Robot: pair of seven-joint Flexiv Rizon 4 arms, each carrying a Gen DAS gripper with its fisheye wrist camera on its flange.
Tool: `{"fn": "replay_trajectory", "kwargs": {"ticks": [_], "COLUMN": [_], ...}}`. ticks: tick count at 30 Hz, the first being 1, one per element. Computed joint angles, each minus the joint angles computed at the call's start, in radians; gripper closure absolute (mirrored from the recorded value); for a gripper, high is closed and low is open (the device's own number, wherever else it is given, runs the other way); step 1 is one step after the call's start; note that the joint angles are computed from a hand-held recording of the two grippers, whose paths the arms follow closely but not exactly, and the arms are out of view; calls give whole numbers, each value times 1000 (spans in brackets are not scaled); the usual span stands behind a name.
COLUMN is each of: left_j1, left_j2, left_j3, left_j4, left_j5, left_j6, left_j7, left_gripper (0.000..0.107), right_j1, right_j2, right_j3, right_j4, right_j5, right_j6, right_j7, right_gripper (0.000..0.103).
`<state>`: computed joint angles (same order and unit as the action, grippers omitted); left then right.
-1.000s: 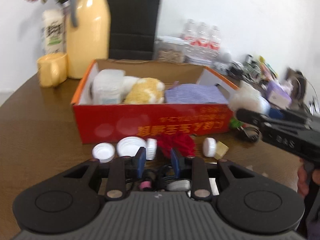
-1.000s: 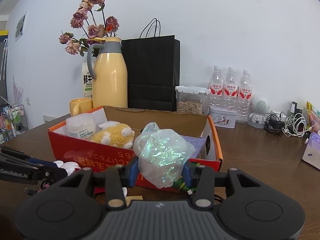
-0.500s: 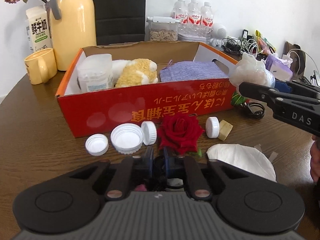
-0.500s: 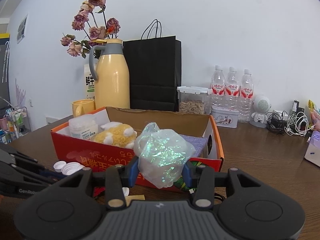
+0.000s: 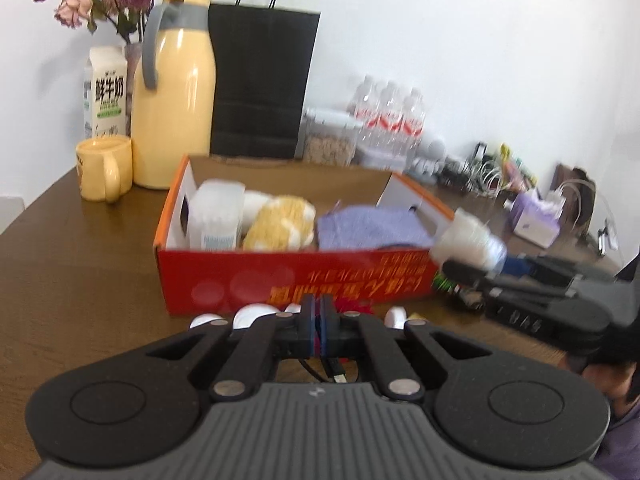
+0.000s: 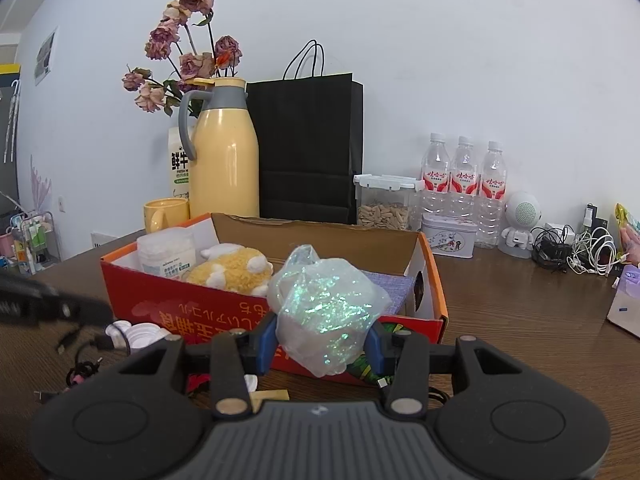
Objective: Organize objects
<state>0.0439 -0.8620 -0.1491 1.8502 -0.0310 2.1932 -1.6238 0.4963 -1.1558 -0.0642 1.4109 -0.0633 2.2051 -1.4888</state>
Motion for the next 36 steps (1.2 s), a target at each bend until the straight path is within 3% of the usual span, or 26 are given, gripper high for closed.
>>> {"fn": "replay_trajectory", "kwargs": {"ticks": [5, 11, 16, 22, 27, 31, 32, 34, 35, 36], "left_j1": [9, -7, -43, -103, -75, -131, -139, -151, -172, -193], "left_j2": [-4, -45, -122, -248, -280, -280, -278, -272, -272, -277], "left_j3": [-17, -24, -10, 49, 9, 84, 94, 108, 133, 157], "left_j4": [-45, -183, -348, -550, -591, -581, -574, -557, -551, -552], "left_j5": [20, 4, -59, -166, -148, -247, -260, -283, -318, -350], "left_j6": [23, 1, -60, -108, -176, -175, -166, -148, -135, -114], "left_j7": [-9, -3, 29, 111, 147, 162, 169, 180, 188, 200], "left_gripper": [104, 104, 104, 104, 103, 101, 98, 69, 34, 14], "right_j1": [5, 20, 46, 14, -43, -27, -21, -20, -17, -8], "right_j2": [3, 14, -31, -156, -185, -191, -192, -189, -187, -187], "right_j3": [-4, -27, -77, -85, -13, -59, -75, -81, -87, -106], "right_j4": [-2, -52, -199, -435, -476, -471, -469, -460, -452, -449], "right_j5": [7, 10, 44, 4, -117, -119, -112, -117, -114, -99], "right_j6": [10, -29, -127, -294, -361, -343, -341, -340, -333, -326], "right_j7": [-8, -25, -32, 61, 124, 163, 172, 182, 187, 194], "right_gripper": [60, 60, 60, 60, 60, 57, 54, 48, 36, 22]}}
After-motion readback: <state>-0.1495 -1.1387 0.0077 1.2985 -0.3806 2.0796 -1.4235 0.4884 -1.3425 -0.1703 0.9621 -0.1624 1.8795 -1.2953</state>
